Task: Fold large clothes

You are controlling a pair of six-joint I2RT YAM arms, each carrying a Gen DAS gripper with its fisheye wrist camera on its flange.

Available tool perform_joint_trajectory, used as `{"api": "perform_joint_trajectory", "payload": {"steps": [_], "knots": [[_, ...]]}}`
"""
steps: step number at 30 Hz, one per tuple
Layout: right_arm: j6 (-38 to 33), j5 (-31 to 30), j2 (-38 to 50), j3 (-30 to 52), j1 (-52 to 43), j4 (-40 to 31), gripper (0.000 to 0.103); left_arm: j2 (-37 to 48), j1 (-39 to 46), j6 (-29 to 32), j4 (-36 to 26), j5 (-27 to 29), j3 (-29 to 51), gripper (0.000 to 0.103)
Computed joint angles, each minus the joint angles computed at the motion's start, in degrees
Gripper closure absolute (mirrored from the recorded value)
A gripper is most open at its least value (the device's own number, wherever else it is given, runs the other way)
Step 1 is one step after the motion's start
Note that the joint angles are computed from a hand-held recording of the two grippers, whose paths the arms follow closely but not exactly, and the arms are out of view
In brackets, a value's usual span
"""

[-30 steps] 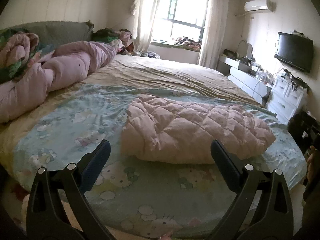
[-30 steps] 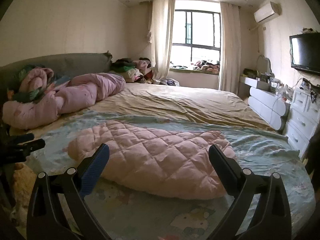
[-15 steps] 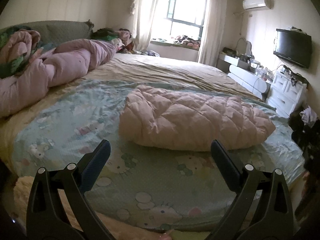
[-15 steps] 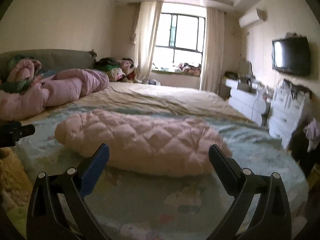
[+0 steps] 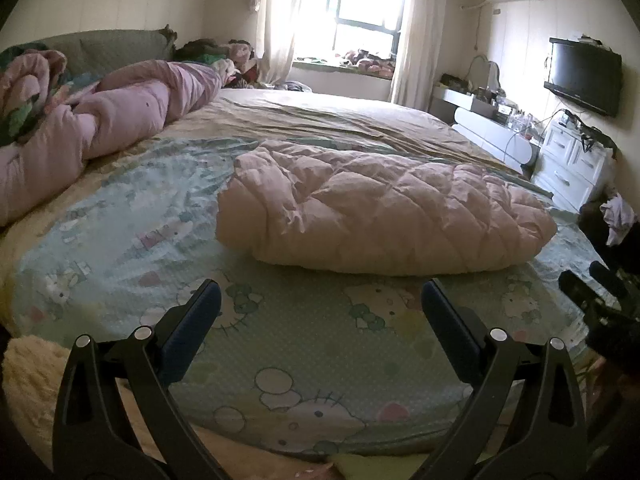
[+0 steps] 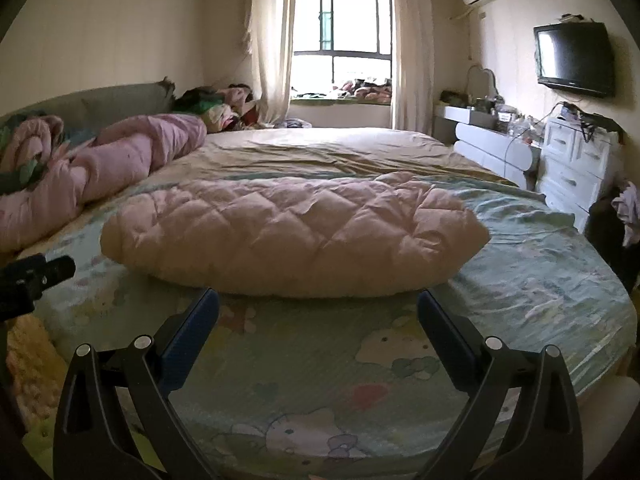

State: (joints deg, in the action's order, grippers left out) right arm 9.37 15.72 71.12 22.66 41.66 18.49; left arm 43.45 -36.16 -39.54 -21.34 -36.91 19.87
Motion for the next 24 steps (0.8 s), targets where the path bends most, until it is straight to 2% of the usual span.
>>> {"api": "perform_joint_trajectory", "payload": {"steps": [24], "knots": [[-0.1, -2.1, 0.9, -0.9, -0.6, 1.0, 0.004, 1.4, -0.6, -0.3, -0.6, -1.0, 0.7, 0.009]]}}
